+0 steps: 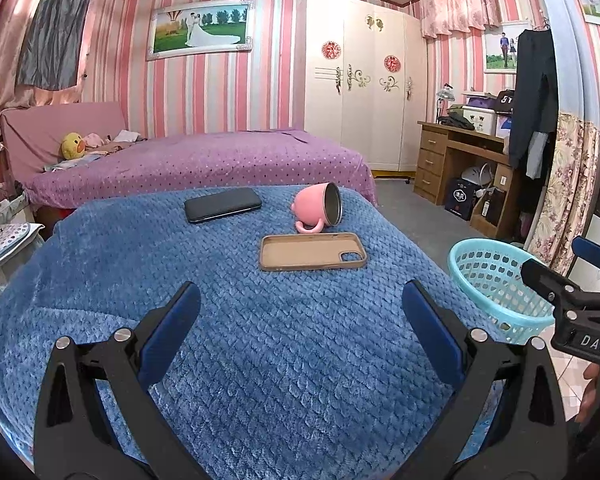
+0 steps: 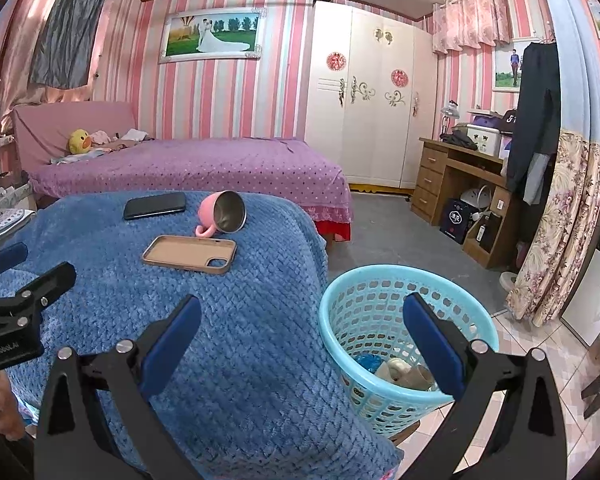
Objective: Collect trash
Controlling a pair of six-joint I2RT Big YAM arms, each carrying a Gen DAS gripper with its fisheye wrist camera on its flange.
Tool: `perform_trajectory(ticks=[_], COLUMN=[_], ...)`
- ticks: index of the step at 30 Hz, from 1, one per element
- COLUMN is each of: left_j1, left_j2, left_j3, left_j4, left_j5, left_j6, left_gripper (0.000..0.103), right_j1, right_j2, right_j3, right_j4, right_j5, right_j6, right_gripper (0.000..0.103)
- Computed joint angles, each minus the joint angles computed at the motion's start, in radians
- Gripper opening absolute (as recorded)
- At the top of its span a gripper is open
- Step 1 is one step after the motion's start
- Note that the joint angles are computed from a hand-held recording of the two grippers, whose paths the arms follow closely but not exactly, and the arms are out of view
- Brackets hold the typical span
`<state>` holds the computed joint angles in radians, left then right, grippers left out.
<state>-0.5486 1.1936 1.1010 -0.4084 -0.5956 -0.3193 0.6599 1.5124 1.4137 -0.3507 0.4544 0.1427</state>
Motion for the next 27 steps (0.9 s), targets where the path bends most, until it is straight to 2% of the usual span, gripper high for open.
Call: perform_trajectory(ticks=[27], left_j1=[0.011], left_j2=[0.008], left_j3=[-0.004], left_j4=[0.000], left_j5=[0.019], left_j6=[-0.010], left_gripper=[0.097], right_j1=[-0.002], right_j2=[-0.001], right_j3=[-0.007], right_j4=[0.004], right_j5=[0.010], right_j6=[0.002], right_gripper=[0.098])
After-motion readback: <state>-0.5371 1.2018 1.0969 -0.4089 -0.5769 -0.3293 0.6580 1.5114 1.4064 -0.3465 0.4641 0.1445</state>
